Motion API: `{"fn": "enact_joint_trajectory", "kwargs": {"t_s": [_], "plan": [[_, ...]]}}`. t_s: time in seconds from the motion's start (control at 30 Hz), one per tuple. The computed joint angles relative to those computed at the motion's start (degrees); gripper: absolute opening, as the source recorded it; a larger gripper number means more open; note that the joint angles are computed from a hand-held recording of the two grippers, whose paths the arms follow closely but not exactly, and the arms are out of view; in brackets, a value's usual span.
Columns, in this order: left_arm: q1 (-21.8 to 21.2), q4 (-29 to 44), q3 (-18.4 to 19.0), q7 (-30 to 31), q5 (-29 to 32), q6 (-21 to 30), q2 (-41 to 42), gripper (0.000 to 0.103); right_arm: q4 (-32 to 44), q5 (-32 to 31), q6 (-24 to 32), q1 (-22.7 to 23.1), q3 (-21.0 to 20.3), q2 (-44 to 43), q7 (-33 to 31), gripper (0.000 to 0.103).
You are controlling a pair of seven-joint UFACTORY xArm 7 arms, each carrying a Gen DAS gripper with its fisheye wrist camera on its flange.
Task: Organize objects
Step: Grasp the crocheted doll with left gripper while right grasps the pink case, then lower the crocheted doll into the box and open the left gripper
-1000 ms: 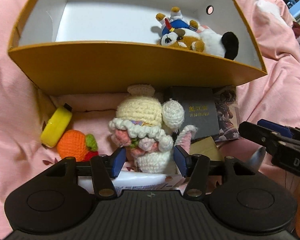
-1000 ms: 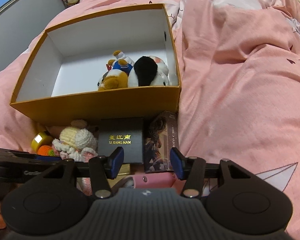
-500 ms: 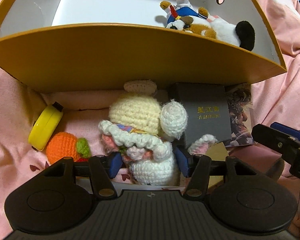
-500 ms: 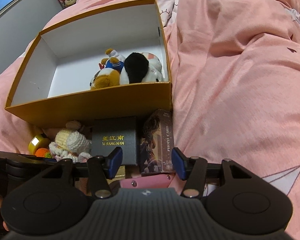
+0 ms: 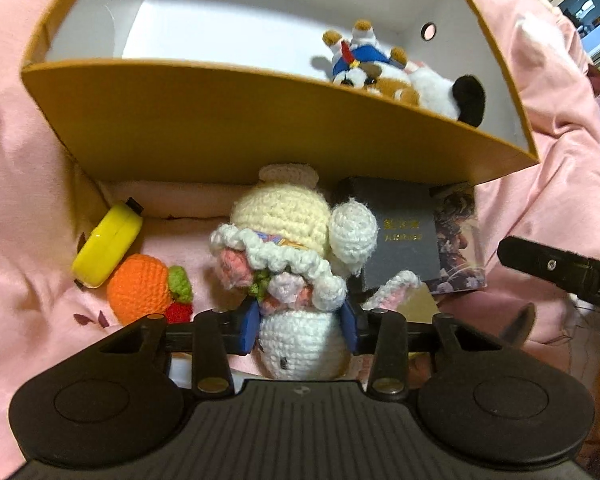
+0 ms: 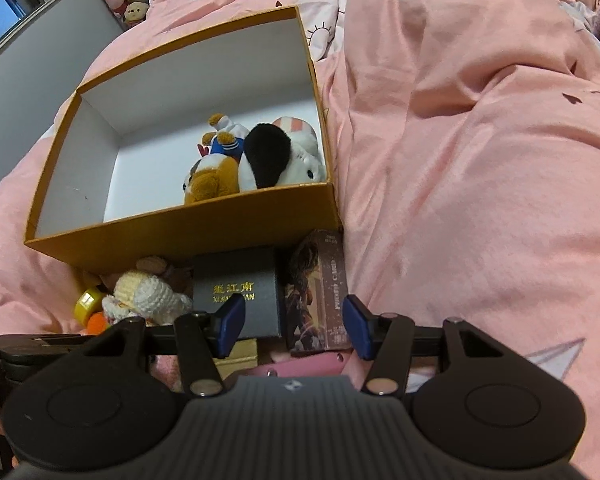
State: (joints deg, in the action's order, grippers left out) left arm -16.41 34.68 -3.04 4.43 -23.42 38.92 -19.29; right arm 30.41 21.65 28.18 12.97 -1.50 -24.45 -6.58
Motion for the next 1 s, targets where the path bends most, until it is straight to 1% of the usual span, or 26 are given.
{"fn": "enact_joint_trajectory", "kwargs": {"t_s": [0.1,0.23,0.3,0.33,0.4,0.47,0.6,0.7,0.73,0.77,0.8,0.83,0.9,1.0], "plan": [[-0.2,-0.5,0.5,0.7,-0.6,0.8,-2.5,0.044,0.2,0.2,3.3,0.0,-0.2,-1.6,0.7,0.058],[-0.6,-0.7,1.3,1.7,-1.4,1.1,-5.1,0.044,0.2,0.4,7.4,0.0,0.3,-3.0,2.4,0.068],[-0.8,-0.8,2.2,3.0,-1.8,2.3,-6.9,0.044,0.2,0.4,9.0,0.1,0.7,-3.0,3.1,0.073],[-1.2,-0.8,2.3,3.5,-2.6,1.9,-6.9,0.044,0.1,0.3,9.5,0.1,1.0,-2.9,3.5,0.073],[-2.0,-1.1,3.4,5.2,-4.9,2.3,-8.6,0.044,0.0,-1.0,9.5,0.0,2.3,-2.4,4.8,0.076],[-2.2,-1.3,3.5,5.8,-6.0,2.0,-9.4,0.044,-0.1,-1.7,9.2,0.0,2.9,-1.8,5.9,0.077],[-2.0,-2.1,3.3,6.1,-5.9,0.9,-11.3,0.044,0.5,-0.5,8.9,0.9,2.9,0.4,7.4,0.078],[-2.2,-2.7,3.6,6.4,-6.0,0.8,-12.5,0.044,1.3,-3.4,8.7,-0.1,4.9,1.8,11.4,0.077],[-2.2,-2.8,3.6,6.5,-5.9,0.7,-12.6,0.044,1.1,-3.9,8.3,-0.1,5.1,1.9,12.2,0.077],[-2.2,-2.7,3.5,6.6,-5.5,0.7,-12.6,0.044,0.9,-4.6,8.2,-0.3,5.2,2.0,13.0,0.074],[-2.3,-2.5,3.4,6.7,-5.2,0.7,-12.4,0.044,0.6,-5.4,8.0,-0.6,5.4,1.9,13.9,0.067],[-2.4,-2.5,3.4,6.9,-4.9,0.8,-12.4,0.044,0.1,-6.0,7.8,-0.8,5.4,1.5,14.6,0.064],[-2.9,-2.1,3.4,7.4,-5.0,0.8,-12.2,0.044,-1.2,-4.9,7.0,-0.3,4.1,-0.2,14.2,0.057],[-3.6,-2.0,3.2,8.2,-5.3,0.5,-12.7,0.044,-2.7,-5.2,6.8,-0.2,3.8,-3.2,14.4,0.049]]}}
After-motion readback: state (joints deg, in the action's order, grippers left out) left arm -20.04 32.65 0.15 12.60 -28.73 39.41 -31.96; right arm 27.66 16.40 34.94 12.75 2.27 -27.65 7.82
